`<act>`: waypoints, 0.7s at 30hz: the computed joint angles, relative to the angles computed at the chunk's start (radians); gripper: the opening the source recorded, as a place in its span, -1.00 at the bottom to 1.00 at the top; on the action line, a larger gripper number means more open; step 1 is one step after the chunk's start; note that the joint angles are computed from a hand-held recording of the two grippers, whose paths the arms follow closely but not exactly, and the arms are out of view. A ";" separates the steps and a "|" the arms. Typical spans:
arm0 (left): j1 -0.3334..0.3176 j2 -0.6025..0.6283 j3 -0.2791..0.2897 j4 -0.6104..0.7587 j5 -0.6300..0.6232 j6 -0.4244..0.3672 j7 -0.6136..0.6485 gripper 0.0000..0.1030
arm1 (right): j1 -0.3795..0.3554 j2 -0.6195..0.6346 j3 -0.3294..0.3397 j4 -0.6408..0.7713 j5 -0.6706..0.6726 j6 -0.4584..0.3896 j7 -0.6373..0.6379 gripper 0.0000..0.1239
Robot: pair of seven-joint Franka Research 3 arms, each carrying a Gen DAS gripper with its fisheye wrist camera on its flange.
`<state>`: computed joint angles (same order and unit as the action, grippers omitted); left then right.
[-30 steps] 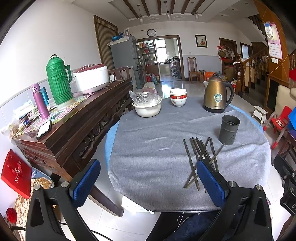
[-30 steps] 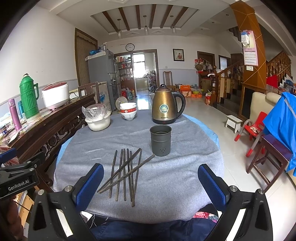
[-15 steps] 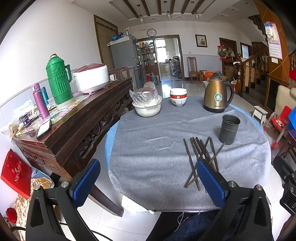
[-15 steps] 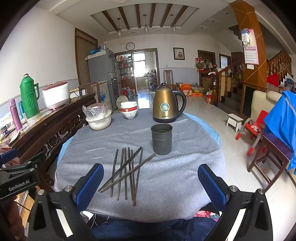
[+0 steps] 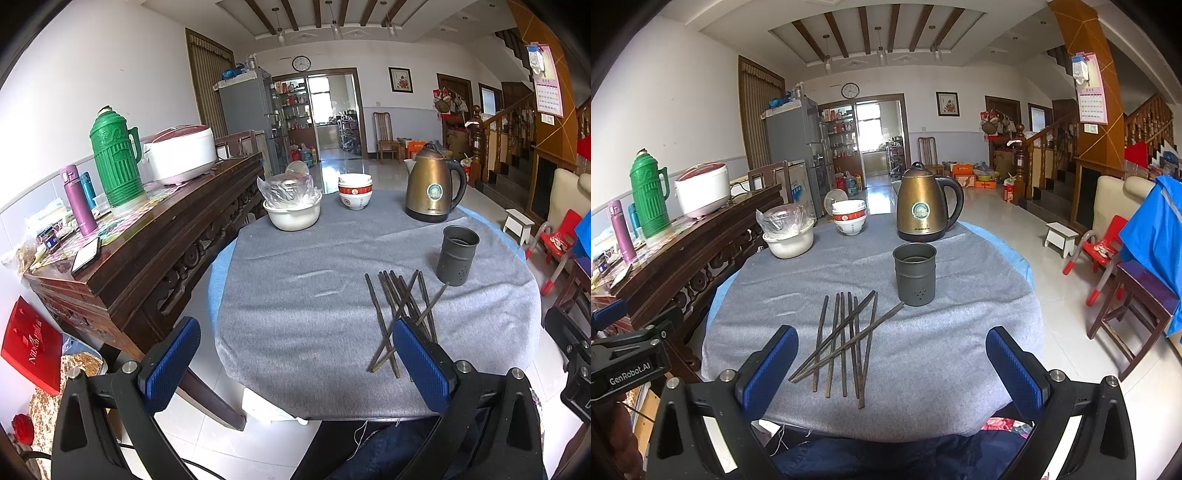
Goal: Organize utensils
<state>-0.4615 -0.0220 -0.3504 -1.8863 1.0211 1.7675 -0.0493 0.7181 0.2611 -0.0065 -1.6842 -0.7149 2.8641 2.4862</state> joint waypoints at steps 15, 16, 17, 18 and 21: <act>0.040 0.050 0.044 0.037 -0.038 0.069 0.052 1.00 | -0.068 0.244 0.056 0.360 0.474 -0.190 -0.412 0.66; 0.043 0.055 0.048 0.040 -0.041 0.076 0.057 1.00 | -0.062 0.265 0.046 0.388 0.483 -0.205 -0.425 0.66; 0.047 0.060 0.053 0.043 -0.045 0.083 0.063 1.00 | -0.066 0.292 0.050 0.429 0.513 -0.228 -0.443 0.66; 0.053 0.064 0.059 0.045 -0.050 0.095 0.069 1.00 | -0.068 0.325 0.052 0.479 0.538 -0.260 -0.461 0.66; 0.073 0.077 0.077 0.048 -0.066 0.141 0.086 1.00 | -0.090 0.443 0.076 0.655 0.647 -0.365 -0.504 0.64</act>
